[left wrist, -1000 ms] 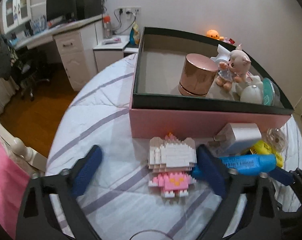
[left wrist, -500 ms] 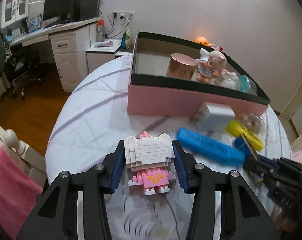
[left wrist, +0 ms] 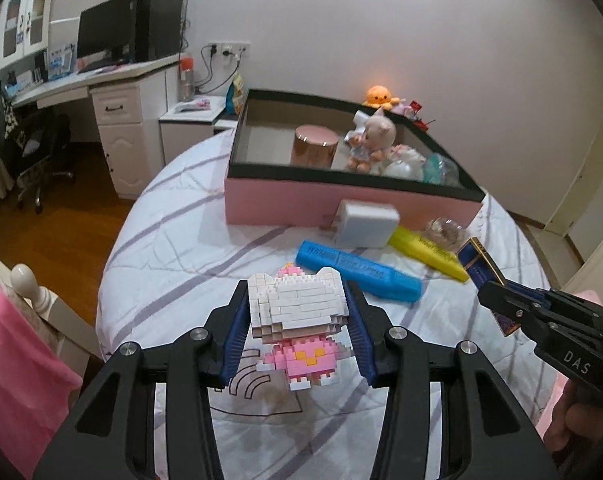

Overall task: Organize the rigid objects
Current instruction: 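Grasp the white block figure with the left tool while the right tool grasps the blue marker, then carry the block figure and blue marker into the box and open both tools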

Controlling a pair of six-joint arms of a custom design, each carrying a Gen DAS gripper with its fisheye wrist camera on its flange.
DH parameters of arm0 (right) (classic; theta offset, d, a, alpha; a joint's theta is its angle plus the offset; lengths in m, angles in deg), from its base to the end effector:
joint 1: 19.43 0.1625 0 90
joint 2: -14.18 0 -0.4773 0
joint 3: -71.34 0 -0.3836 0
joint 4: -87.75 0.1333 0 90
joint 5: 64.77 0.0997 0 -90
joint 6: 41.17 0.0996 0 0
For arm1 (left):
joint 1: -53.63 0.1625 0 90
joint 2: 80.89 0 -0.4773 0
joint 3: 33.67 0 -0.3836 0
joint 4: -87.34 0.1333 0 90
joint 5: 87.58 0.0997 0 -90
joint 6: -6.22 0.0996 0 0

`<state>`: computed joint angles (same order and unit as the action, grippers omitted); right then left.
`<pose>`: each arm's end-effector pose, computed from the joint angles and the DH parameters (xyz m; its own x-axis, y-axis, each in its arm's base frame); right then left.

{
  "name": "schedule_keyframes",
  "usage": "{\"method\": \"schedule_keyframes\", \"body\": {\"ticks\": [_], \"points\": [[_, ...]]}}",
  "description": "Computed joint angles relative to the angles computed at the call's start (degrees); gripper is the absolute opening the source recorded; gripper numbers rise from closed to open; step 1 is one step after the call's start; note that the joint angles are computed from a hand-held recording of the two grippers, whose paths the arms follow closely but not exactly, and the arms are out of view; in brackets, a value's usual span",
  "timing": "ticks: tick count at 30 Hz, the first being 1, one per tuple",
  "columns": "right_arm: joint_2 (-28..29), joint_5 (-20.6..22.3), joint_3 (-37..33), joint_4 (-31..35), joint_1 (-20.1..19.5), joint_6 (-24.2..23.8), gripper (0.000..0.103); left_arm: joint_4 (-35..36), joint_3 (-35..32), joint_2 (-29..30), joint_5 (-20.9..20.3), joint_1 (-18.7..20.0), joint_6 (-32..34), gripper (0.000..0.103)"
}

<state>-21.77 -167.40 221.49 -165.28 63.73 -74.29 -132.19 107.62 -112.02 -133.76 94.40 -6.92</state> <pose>0.0669 -0.3786 0.1039 -0.8379 -0.1229 0.5319 -0.4530 0.7002 -0.5518 -0.1665 -0.4106 0.0144 -0.7906 0.2460 -0.5607 0.5491 0.6901 -0.4715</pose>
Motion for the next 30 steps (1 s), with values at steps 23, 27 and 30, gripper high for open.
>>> {"method": "schedule_keyframes", "body": {"ticks": [23, 27, 30], "points": [[-14.85, -4.46, -20.67, 31.57, 5.68, 1.98, 0.016, 17.19, -26.27, -1.6, -4.92, 7.19, 16.16, 0.046], [-13.39, -5.83, -25.37, 36.08, 4.81, 3.31, 0.016, 21.98, -31.91, 0.6, -6.25, 9.46, 15.9, 0.046], [-12.2, -6.48, -28.0, 38.85, 4.04, 4.3, 0.016, 25.3, -35.2, 2.26, -6.44, 10.46, 15.78, 0.046]]}}
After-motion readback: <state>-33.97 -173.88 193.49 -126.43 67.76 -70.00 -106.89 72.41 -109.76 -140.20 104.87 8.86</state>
